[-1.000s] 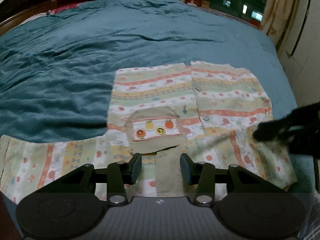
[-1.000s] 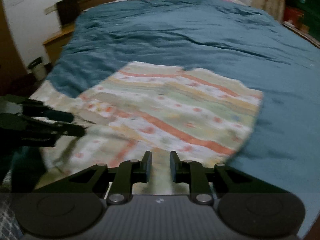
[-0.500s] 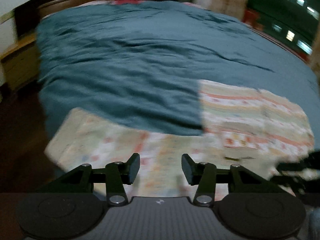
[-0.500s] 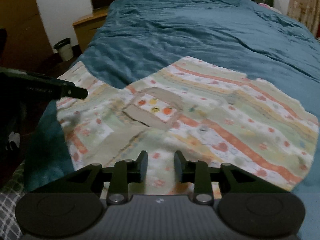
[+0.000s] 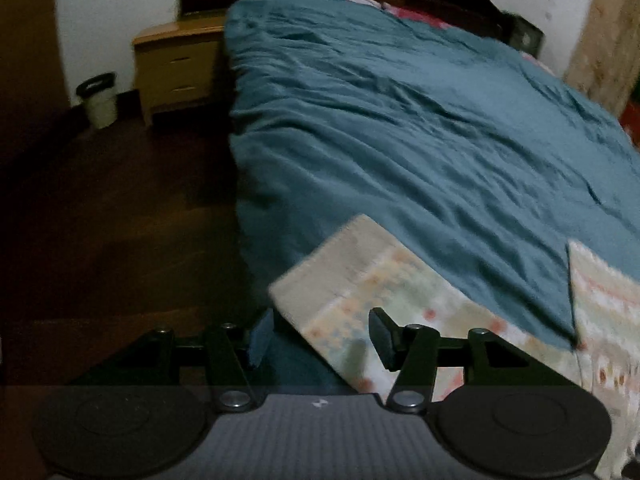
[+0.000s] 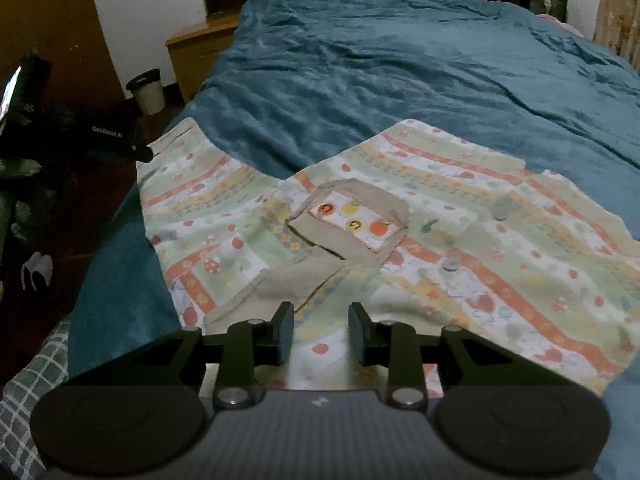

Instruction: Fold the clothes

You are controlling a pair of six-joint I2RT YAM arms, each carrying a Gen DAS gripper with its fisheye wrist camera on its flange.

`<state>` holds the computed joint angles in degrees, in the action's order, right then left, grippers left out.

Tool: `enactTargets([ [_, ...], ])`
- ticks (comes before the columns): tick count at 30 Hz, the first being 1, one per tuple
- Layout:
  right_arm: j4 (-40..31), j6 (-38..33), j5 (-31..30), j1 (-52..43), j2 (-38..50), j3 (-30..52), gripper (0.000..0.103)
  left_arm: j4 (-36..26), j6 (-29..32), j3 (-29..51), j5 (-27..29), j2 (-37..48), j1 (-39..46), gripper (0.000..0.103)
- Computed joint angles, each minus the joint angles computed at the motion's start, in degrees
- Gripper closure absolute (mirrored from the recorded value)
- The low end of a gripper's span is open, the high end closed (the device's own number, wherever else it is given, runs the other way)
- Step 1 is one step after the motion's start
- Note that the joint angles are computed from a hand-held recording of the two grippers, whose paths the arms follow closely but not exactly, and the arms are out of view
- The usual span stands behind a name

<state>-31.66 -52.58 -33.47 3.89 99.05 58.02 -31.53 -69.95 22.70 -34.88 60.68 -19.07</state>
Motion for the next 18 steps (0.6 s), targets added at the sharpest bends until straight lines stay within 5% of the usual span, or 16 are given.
enactTargets([
  [5,-1.65,0.18,-0.4,-1.3,-0.02,1.15,0.073,3.91,2.74,-3.81,3.7,-3.86,5.44,0.055],
  [11,-2.34,-0.03,-0.39,-2.14,-0.52,0.74,0.073,8.14,3.66,-6.75,6.32,-4.9,8.26,0.078],
  [15,-2.56,-0.46,-0.03,-2.62,-0.95,0.58,0.073,7.9,2.33,-7.03,3.21,-5.4,6.0,0.097],
  [18,-2.64,-0.28,-0.09,-3.05,-1.14,0.76,0.073,4.13,-0.93,-5.83,-0.74,-6.57,2.15,0.099],
])
